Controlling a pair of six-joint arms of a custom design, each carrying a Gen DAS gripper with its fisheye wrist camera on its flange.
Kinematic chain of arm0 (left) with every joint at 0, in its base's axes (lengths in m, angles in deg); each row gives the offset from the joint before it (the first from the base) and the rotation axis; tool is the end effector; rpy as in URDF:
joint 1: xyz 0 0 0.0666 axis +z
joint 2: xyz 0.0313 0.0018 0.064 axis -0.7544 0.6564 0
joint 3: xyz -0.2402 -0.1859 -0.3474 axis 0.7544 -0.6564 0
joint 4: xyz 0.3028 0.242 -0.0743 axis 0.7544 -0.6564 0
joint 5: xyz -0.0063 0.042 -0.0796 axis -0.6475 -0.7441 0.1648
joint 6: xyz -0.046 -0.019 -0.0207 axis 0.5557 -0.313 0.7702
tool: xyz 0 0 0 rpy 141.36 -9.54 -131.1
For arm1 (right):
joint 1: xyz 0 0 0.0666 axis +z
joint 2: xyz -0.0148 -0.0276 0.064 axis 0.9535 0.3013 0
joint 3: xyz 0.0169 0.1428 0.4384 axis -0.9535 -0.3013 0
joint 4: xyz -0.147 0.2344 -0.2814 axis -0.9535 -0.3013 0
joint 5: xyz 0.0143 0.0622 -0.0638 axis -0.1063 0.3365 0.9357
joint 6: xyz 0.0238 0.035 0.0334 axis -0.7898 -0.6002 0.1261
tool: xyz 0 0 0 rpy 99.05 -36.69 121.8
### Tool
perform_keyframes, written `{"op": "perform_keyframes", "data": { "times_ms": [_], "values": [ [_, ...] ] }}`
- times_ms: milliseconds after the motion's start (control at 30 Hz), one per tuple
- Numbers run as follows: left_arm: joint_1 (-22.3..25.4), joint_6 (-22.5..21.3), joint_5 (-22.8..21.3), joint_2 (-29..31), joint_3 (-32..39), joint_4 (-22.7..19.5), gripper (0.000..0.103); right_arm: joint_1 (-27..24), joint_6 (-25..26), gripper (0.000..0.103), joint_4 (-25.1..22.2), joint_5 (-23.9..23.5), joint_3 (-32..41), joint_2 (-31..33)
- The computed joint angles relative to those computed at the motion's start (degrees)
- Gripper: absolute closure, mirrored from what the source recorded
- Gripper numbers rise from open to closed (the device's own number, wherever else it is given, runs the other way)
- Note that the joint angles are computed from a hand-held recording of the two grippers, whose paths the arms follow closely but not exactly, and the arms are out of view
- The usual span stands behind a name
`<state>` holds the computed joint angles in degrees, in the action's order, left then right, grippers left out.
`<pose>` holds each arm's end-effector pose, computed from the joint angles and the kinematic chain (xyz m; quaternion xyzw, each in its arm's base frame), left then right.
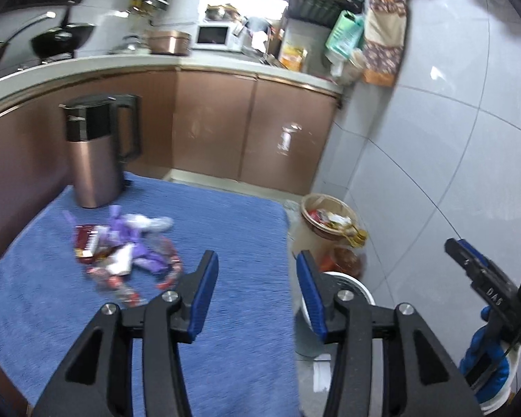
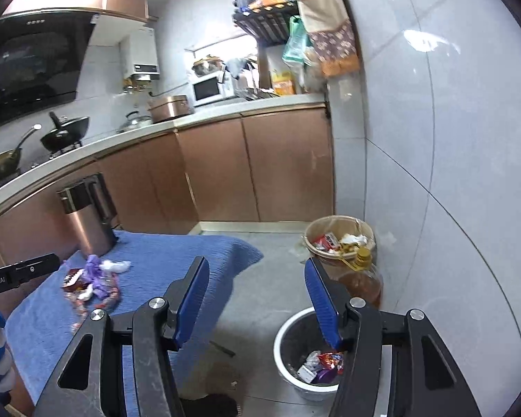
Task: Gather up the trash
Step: 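Move both open tools back to the remaining wrappers on the towel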
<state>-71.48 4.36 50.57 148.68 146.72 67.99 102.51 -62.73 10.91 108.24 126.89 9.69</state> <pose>0.5190 -0.2235 0.4348 0.1874 0.8571 -0.1980 0.4371 0.3801 0.1934 0.4224 0.1582 0.8222 -0.0256 0.5462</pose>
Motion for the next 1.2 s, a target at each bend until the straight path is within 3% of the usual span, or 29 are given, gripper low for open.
{"op": "perform_keyframes", "data": {
  "times_ms": [400, 633, 967, 1200],
  "values": [
    [9.17, 2.30, 0.03, -8.06, -9.55, 6.62, 0.058, 9.35, 4.74, 0.042, -0.78, 7.34, 3.35, -0.68],
    [12.71, 4.46, 0.42, -8.94, -11.82, 7.88, 0.058, 11.26, 8.08, 0.039, 0.84, 7.32, 5.10, 0.36],
    [14.34, 5.07, -0.48, -5.09, -9.39, 4.05, 0.058, 9.85, 10.33, 0.039, 2.65, 1.80, 6.59, 3.42],
    [13.05, 5.21, -0.61, 2.87, -3.15, -1.64, 0.058, 5.21, 8.80, 0.039, 2.73, -6.91, 8.37, 8.23]
  ]
}}
